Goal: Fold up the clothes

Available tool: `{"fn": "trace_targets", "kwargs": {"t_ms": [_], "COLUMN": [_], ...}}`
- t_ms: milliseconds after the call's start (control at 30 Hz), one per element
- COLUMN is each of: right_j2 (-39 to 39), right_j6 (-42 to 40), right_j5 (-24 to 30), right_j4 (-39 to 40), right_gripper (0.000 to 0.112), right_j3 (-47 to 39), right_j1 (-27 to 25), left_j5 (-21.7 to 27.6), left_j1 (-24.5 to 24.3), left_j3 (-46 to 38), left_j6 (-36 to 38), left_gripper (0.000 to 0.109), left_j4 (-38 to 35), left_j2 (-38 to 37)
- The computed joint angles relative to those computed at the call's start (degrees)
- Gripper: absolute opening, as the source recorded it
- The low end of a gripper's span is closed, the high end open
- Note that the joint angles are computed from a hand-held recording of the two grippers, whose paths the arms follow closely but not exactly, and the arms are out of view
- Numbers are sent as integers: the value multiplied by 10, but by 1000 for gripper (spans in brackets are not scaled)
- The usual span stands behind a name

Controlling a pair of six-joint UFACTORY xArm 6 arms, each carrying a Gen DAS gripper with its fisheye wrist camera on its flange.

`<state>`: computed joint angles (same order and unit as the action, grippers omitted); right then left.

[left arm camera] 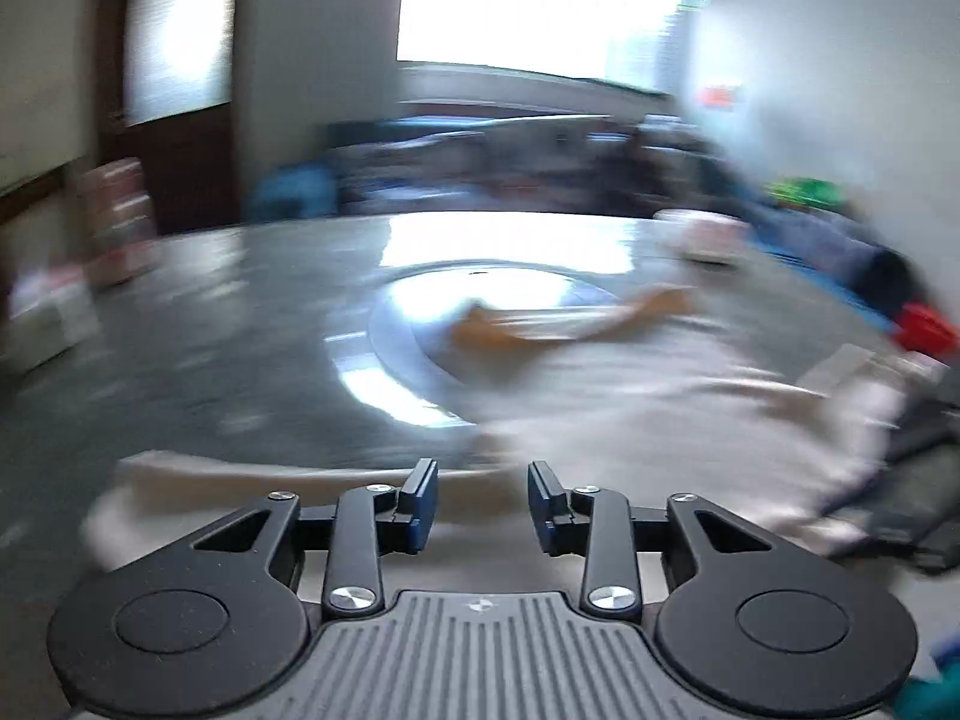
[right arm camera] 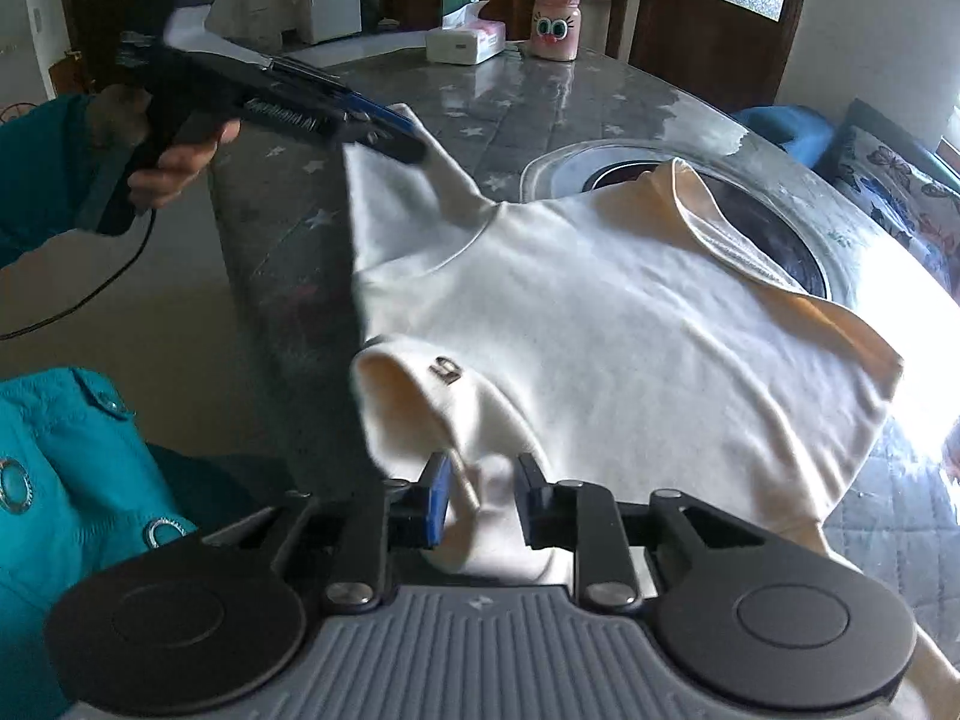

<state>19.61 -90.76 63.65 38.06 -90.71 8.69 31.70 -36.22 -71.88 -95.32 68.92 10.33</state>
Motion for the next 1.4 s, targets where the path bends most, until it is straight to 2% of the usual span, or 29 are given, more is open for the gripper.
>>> {"fn": "trace_targets", "kwargs": {"t_ms": [67,167,300,367,400,500,567,633,767,967,1067,1233,1300,1400], "right_j2": [-7,-14,-18,-21,-22,-26,-29,-34,-39,-31,-22,-9,1,12], "right_j6": [-12,-18,-17,-10,-7,-7,-8,-11,-10,-4,3,12,19,20], "right_j5": [-20,-40,-54,-64,-65,-63,-59,-55,-40,-27,5,2,-3,-2], "right_j4": [1,-1,5,6,9,16,25,35,41,13,25,67,67,54], "right_gripper": [23,22,20,14,13,6,3,2,2,4,6,8,8,8], "right_j3": [17,33,44,50,51,56,57,58,55,59,34,12,7,4], "right_j1": [1,0,-4,-6,-7,-11,-14,-18,-27,-25,-33,-35,-30,-22], "left_j5": [-58,-100,-87,-89,-91,-81,-75,-83,-116,-133,-140,-160,-169,-158], "left_j1": [-2,-11,-25,-24,-24,-28,-31,-30,-20,-19,-17,-7,-1,7], "left_j3": [-33,-74,-104,-105,-103,-105,-111,-99,-80,-73,-72,-67,-67,-77], "left_j6": [50,173,268,293,299,313,318,295,260,346,371,388,377,343], "left_gripper": [46,46,45,43,41,26,12,8,8,8,10,12,12,20], "left_j4": [-2,-55,-104,-122,-122,-116,-117,-99,-80,-165,-179,-190,-176,-139], "left_j2": [33,76,112,118,118,120,125,113,98,109,108,96,88,80]}}
